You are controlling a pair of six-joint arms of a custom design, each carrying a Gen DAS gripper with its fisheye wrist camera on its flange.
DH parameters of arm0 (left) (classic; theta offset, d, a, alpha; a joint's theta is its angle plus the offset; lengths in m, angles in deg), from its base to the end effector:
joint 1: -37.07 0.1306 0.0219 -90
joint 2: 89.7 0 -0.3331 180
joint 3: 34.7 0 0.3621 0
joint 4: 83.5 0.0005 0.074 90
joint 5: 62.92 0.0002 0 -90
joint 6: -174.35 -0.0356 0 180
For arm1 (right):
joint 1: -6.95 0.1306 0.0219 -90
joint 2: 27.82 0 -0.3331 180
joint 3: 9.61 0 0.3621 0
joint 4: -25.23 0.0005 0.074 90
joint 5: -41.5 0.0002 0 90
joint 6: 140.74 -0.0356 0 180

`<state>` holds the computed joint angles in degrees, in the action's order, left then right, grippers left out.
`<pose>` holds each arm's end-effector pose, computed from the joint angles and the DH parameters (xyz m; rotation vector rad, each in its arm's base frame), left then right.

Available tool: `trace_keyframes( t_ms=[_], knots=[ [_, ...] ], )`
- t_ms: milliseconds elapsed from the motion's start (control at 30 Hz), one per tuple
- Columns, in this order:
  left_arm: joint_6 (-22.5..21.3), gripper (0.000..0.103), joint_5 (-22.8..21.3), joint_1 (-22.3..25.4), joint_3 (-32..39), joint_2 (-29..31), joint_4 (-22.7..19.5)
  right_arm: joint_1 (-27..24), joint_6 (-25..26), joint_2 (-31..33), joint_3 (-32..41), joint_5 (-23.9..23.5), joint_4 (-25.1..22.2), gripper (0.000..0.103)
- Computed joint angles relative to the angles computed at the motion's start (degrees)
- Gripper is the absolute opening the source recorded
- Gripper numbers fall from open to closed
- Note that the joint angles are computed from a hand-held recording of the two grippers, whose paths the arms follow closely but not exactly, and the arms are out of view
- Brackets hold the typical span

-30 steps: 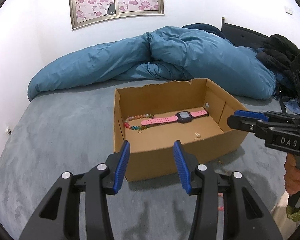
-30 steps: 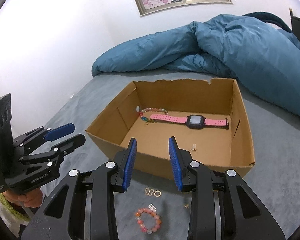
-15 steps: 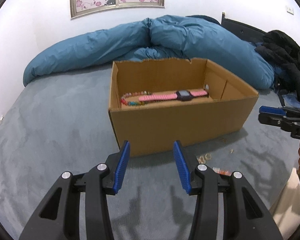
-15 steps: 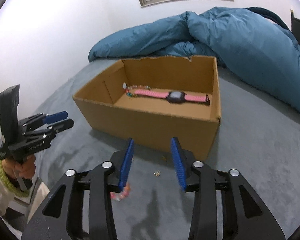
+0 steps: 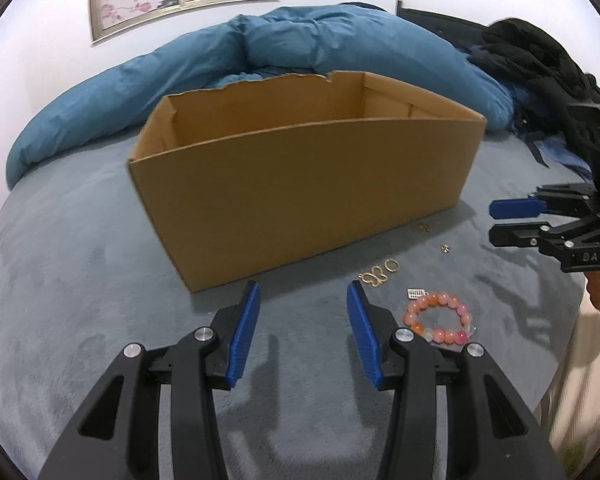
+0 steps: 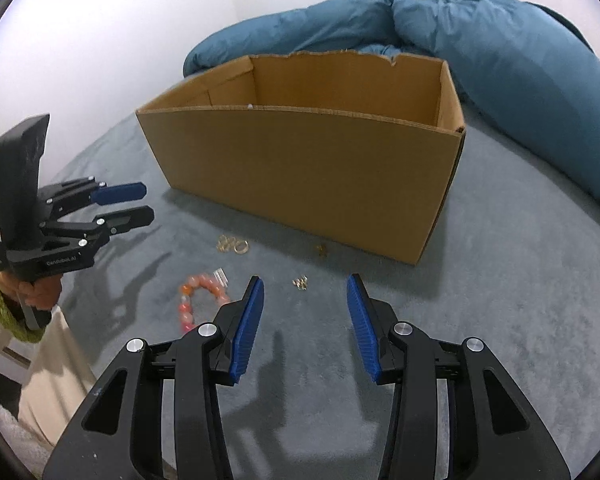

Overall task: Organize jewelry
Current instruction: 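Withdraw both tools from the box back toward the jewelry on the bed, then close the right tool on the small gold chain beside the bead bracelet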

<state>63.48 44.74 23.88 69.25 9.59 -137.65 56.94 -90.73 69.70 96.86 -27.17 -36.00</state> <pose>0.4906 -0.1266 0.4066 0.8345 2.2546 -0.3127 0.3244 0.3656 0.4323 -0.0556 2.4150 0.2611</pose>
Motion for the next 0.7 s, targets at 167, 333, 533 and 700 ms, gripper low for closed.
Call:
trace_keyframes(
  t_ms=[167,333,533,700],
  knots=[
    [-2.7,0.043,1.6,-0.5,2.0,1.7,-1.6,-0.9,3.1,0.9,-0.3,-2.4,1.8,0.036],
    [-5.7,0.038,0.3,-1.7,5.1,4.5,-3.7,-2.1,6.9,3.6,1.3,-5.5,2.2,0.029],
    [-8.5,0.036,1.2,-2.7,6.7,6.1,-5.7,-2.8,9.5,6.8,3.9,-7.1,-0.1,0.022],
    [-9.3,0.036,2.8,-2.6,8.2,7.5,-7.4,-3.5,10.5,7.7,4.6,-8.0,0.1,0.019]
  ],
)
